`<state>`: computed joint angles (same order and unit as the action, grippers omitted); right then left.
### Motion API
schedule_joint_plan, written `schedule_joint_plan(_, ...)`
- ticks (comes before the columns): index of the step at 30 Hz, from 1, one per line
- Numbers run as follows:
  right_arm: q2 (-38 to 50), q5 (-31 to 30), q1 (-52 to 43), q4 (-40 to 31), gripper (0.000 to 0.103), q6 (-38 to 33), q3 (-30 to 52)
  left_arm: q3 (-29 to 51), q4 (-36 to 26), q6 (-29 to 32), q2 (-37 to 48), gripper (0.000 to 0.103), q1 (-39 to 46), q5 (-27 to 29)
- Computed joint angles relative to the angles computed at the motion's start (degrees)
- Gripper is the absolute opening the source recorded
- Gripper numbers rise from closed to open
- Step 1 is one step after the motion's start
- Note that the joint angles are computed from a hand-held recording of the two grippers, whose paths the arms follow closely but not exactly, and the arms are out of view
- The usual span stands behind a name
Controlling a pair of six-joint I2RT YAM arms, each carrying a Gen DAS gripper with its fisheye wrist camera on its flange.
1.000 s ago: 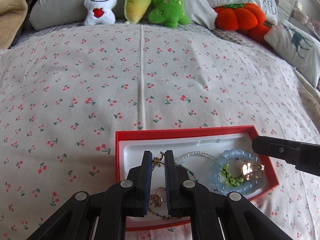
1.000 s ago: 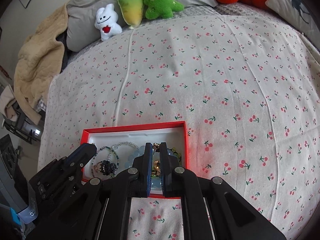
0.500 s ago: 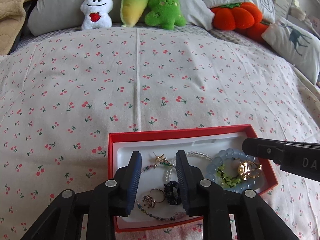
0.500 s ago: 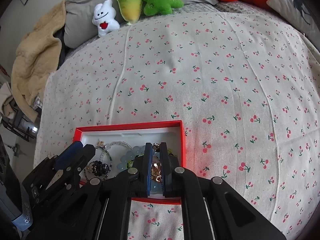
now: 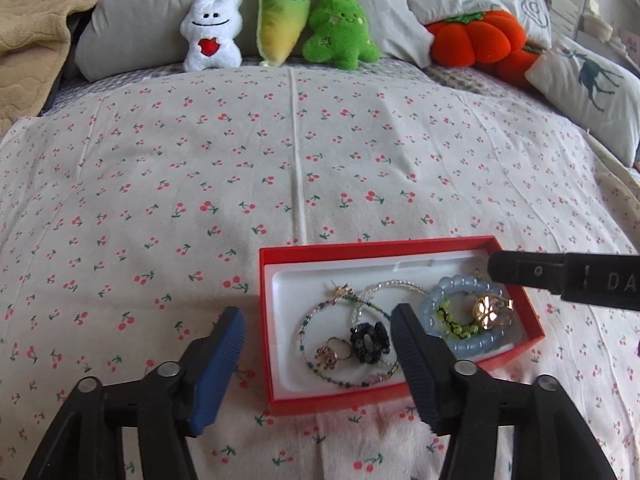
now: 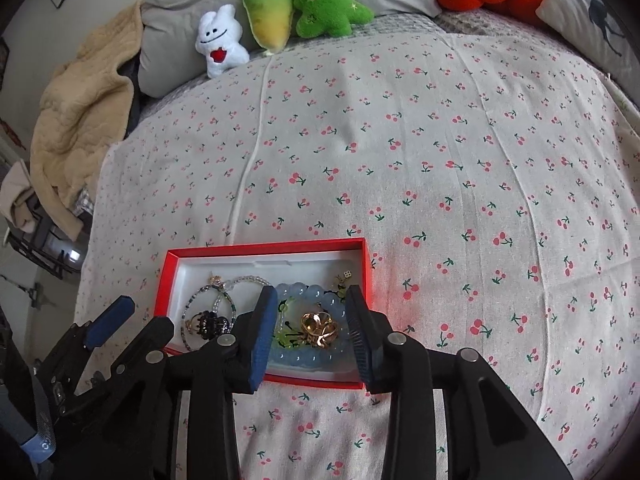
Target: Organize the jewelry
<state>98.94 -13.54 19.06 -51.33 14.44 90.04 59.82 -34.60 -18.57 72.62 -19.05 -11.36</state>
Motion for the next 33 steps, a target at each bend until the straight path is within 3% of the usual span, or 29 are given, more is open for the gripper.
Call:
schedule_joint_plan(8,-6.7,1.7,-0.6,-1.8,0.062,-0.4,-4.1,-1.5,-6.6,-3.5,-6.2,0.087,-2.8,-3.7)
schedule_joint_plan(15,-13.3,5.8,0.6,-4.4,0.066,-2.5,-9.3,-2.3,-13.0,-7.8,-9.6,0.099,-6.3,-8.0)
schedule_joint_plan(24,-20.8,11.9,3.1,-6.2,0.098,-4.0,-16.9,-3.6,-21.3,-13.3,-11.2,0.102,-8.7,-8.3)
schedule_joint_plan(33,-26.5,18.2,5.8,-8.0,0.103,-1.8,-24.2,-6.7,-25.8,-19.0,-14.1,0.102,-13.1,-10.0)
